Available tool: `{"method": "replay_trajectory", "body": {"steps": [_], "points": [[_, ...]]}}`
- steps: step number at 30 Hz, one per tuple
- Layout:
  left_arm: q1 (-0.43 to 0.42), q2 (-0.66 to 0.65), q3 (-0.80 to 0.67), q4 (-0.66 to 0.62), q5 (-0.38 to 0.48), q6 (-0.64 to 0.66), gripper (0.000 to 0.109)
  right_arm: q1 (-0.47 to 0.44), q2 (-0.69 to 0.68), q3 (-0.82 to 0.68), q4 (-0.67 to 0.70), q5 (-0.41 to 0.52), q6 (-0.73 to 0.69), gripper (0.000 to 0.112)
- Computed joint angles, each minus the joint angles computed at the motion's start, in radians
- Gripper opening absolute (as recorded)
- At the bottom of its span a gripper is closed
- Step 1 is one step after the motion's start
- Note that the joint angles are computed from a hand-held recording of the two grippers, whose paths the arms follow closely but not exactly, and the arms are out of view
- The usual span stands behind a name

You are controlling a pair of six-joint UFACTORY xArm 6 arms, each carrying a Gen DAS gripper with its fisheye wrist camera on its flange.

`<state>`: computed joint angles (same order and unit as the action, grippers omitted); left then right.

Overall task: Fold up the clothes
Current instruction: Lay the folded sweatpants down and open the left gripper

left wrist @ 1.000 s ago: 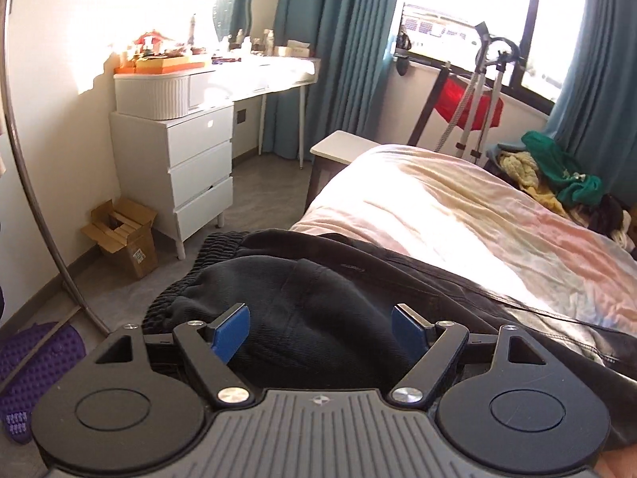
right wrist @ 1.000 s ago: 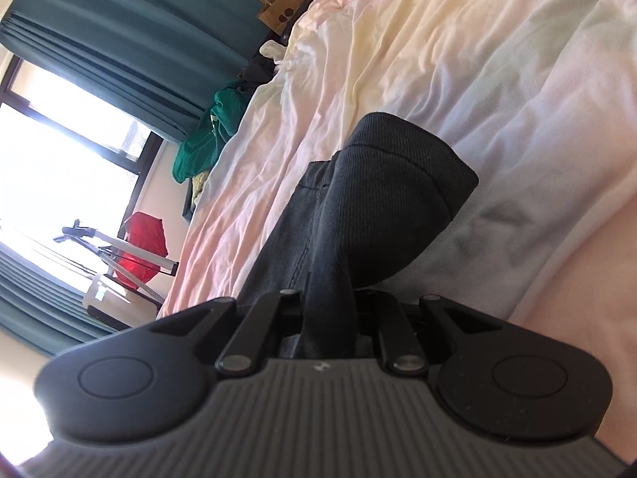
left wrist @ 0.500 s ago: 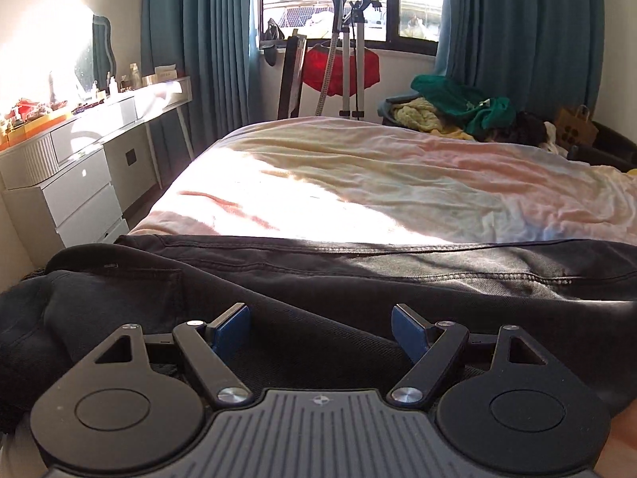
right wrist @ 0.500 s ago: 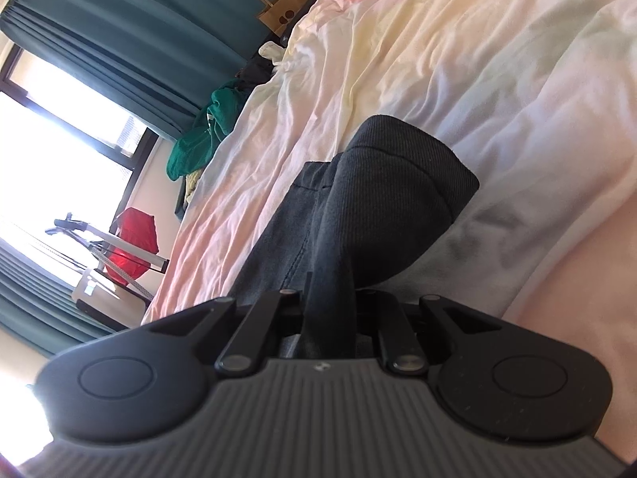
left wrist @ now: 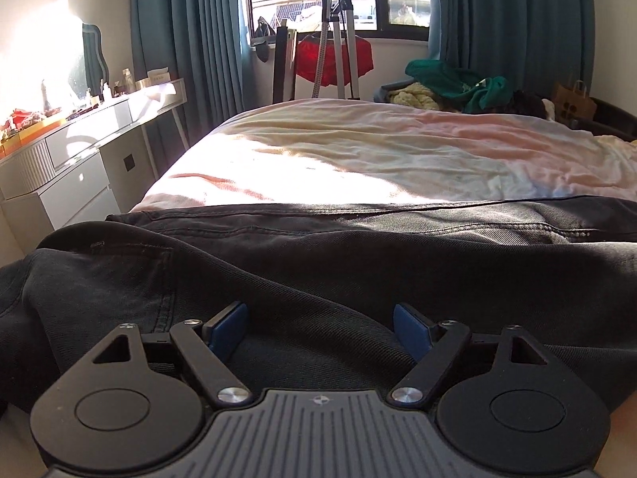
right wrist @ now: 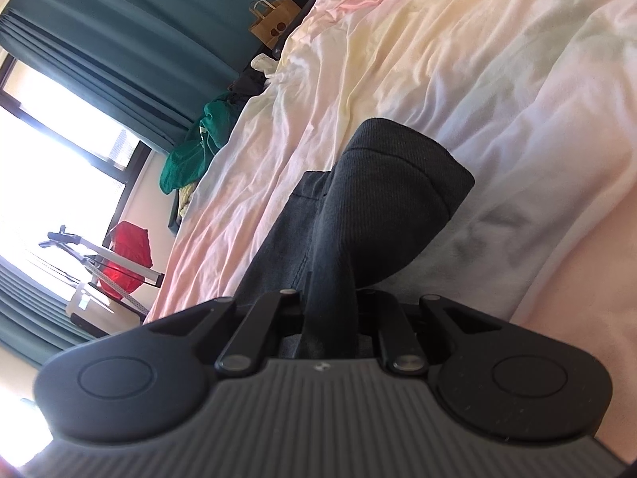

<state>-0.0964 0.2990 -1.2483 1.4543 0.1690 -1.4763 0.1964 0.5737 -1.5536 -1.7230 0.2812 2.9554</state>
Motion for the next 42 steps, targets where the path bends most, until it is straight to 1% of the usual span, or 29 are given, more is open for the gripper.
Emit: {"method": "replay_trajectory", "body": {"steps": [1,3,6,8,12,17,20,23,28,31,35,39,42], "points": [[0.002,-0.01,0.007,0.021,-0.002,-0.033,0.082,0.0,-0.001,0.001,0.0,0.001,-0.003,0.011],[0.005,-0.021,0.017,0.029,-0.007,-0.051,0.082,-0.001,-0.001,0.003,0.004,0.0,-0.013,0.011],[0.006,-0.021,0.023,0.01,-0.006,-0.02,0.082,-0.002,-0.004,0.008,0.007,-0.002,-0.015,0.011],[0.002,-0.014,0.02,0.023,0.005,-0.025,0.082,-0.001,-0.005,0.01,0.016,0.0,-0.033,0.011],[-0.015,-0.002,0.009,0.109,0.043,-0.085,0.083,0.0,-0.002,0.004,0.018,0.003,-0.057,0.011],[-0.018,0.007,0.001,0.151,0.05,-0.102,0.084,-0.002,0.002,0.007,0.049,-0.002,-0.082,0.011],[-0.022,0.007,0.002,0.159,0.06,-0.096,0.084,-0.003,0.004,0.007,0.06,-0.003,-0.097,0.011],[-0.017,0.011,-0.001,0.14,0.051,-0.08,0.084,0.002,0.003,0.003,0.099,0.009,-0.171,0.011],[-0.012,0.018,-0.007,0.136,0.041,-0.059,0.084,0.021,0.001,-0.005,0.189,0.057,-0.324,0.011],[-0.005,0.022,-0.01,0.129,0.028,-0.048,0.084,0.032,0.003,-0.02,0.222,0.09,-0.382,0.011],[-0.003,0.022,-0.009,0.111,0.024,-0.026,0.084,0.053,0.001,-0.035,0.244,0.143,-0.423,0.011],[-0.002,0.02,-0.008,0.089,0.023,-0.014,0.084,0.09,0.005,-0.076,0.255,0.231,-0.521,0.011],[-0.005,0.02,-0.008,0.083,0.029,-0.017,0.084,0.141,0.029,-0.158,0.221,0.322,-0.583,0.011]]}}
